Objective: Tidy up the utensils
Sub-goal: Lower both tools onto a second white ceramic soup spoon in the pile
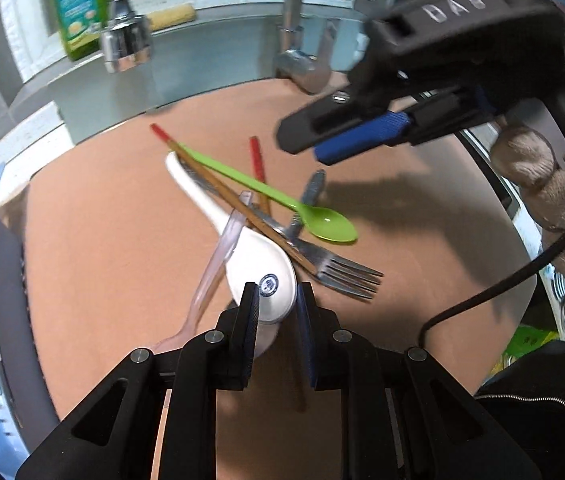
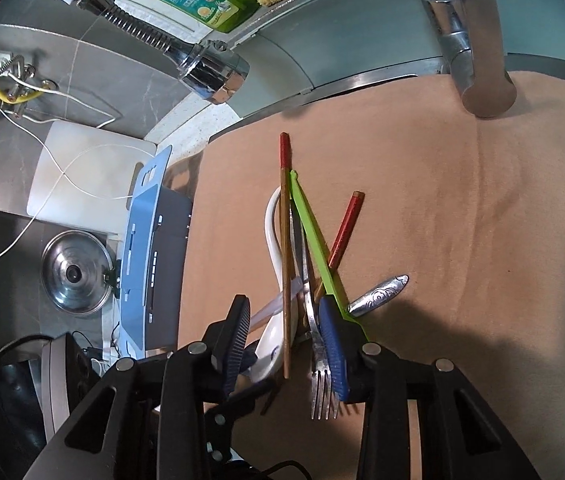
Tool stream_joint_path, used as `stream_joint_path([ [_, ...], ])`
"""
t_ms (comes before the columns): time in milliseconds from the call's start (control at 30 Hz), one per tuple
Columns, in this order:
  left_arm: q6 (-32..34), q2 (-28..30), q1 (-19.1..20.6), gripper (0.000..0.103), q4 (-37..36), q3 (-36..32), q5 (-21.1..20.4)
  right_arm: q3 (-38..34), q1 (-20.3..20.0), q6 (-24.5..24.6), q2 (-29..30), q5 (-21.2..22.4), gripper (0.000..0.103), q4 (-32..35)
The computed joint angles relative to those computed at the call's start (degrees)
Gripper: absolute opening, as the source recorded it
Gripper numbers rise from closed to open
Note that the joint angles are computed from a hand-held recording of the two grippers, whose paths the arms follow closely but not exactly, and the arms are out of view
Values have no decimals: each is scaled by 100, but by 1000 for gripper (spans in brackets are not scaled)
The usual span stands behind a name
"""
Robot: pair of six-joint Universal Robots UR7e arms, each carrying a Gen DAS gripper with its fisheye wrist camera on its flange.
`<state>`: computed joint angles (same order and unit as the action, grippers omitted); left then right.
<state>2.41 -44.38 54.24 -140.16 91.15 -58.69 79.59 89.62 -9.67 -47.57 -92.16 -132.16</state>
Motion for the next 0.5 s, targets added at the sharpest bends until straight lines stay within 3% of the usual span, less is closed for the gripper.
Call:
stream_joint_path([
  [267, -611, -322, 263, 15, -255, 150, -336, -111, 62, 27, 84, -4, 33, 75],
  [500, -692, -423, 310, 15, -268, 206, -181, -471, 243, -47, 354, 41, 33, 263],
])
